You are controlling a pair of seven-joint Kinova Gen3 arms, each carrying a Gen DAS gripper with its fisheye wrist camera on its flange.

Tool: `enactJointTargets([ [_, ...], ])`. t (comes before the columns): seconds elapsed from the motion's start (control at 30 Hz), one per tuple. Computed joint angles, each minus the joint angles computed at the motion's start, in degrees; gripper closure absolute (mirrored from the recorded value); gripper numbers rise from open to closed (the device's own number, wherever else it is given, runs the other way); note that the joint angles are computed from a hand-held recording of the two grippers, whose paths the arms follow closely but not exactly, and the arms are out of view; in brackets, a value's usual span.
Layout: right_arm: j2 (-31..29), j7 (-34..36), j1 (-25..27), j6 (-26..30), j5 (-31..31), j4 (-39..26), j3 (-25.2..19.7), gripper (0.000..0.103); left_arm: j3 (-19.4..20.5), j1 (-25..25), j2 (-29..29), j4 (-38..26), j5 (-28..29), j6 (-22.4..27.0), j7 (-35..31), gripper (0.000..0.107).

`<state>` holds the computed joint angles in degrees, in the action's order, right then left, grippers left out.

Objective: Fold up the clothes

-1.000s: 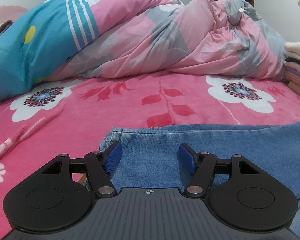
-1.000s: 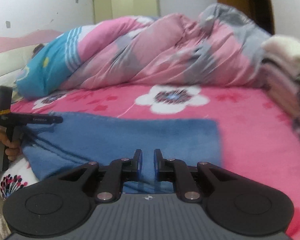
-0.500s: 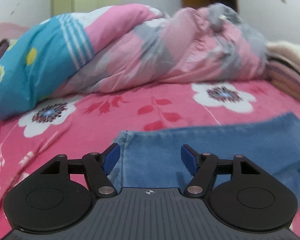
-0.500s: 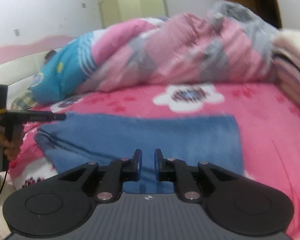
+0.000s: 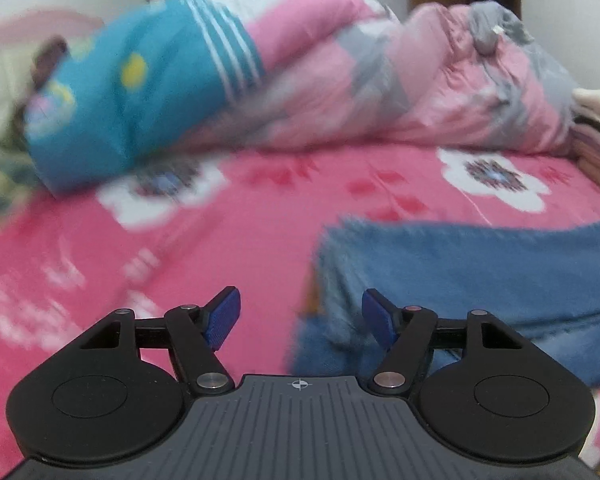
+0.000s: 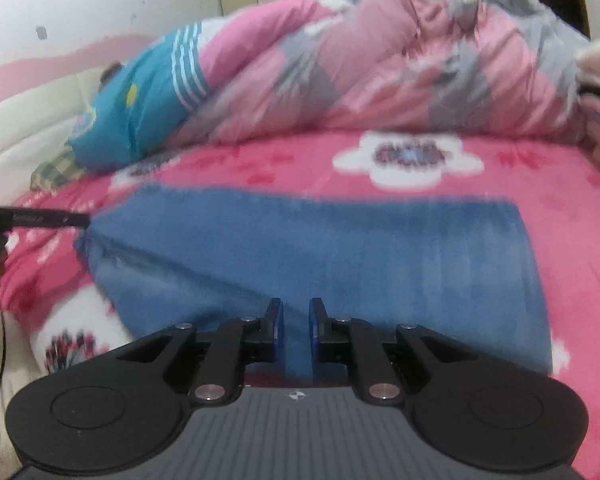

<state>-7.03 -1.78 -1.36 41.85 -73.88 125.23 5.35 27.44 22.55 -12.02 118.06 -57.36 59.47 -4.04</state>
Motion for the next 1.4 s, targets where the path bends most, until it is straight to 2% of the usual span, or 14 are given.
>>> enactJointTargets([
  [0.1,2.27,2.58,-1.96,-0.02,-4.72,-1.64,-1.8,0.09,5.47,-5.55,-2.15,-2.5,-4.01,6.99,-6.1,0.039],
  [0.17,3.48,5.03,-3.12,-0.67,-6.93,-2.05,-3.55,0.09,6.34,-6.86,-3.33,-3.94,-4.67,9.2,-8.96,0.039],
  [0.3,6.37,6.0,-5.42,-2.79,-9.13,-2.41,-6.72,0.09,-1.16,0.89,-3.76,-2.96,0.3,4.31,-7.82,0.039],
  [0.43,6.84,1.46,-6.62,-3.56,-5.48,-2.4,-8.26,0.089,-1.48,6.95,2.82,0.48,-0.3,3.49,-0.43,0.04],
  [0.57,4.68,5.11,-6.25,0.85,-5.06,-2.48,-7.38,0.089,5.47,1.89,3.29,3.6,-2.06,2.61,8.89,0.04],
  [0.6,4.4,6.35,-6.52,1.03,-5.59,-2.7,-7.43,0.089,6.11,1.83,3.52,4.2,-2.72,2.89,11.22,0.04],
  [0.67,4.92,8.22,-7.47,1.62,-6.72,-3.66,-7.93,0.085,4.2,4.35,3.63,5.07,-4.19,3.65,15.05,0.041],
  [0.73,5.63,9.89,-8.67,1.53,-7.52,-4.71,-8.9,0.075,1.97,6.56,3.03,6.01,-5.1,3.45,17.8,0.041],
  [0.8,6.5,11.33,-10.27,0.54,-7.86,-5.87,-10.26,0.074,1.42,7.25,2.44,7.31,-6.09,3.36,20.38,0.041],
  [0.93,8.29,14.0,-13.54,-2.55,-6.55,-7.9,-12.82,0.074,-0.4,7.06,2.16,9.0,-6.53,1.7,23.23,0.041],
  [1.07,9.61,15.43,-16.77,-7.14,-3.88,-9.85,-15.16,0.071,-2.12,5.56,0.5,11.77,-7.02,-3.39,26.85,0.041],
  [1.2,10.48,15.03,-19.87,-12.2,1.18,-11.13,-17.36,0.056,-1.81,5.41,-0.07,14.59,-10.5,-5.25,33.25,0.041],
  [1.3,10.58,13.1,-22.74,-18.16,3.69,-10.87,-18.32,0.056,2.55,0.39,-1.68,17.68,-13.86,-8.03,40.24,0.041],
  [1.4,11.49,6.33,-22.01,-17.62,6.31,-12.43,-18.88,0.061,7.4,-7.58,-6.71,21.34,-17.35,-13.66,47.23,0.041],
])
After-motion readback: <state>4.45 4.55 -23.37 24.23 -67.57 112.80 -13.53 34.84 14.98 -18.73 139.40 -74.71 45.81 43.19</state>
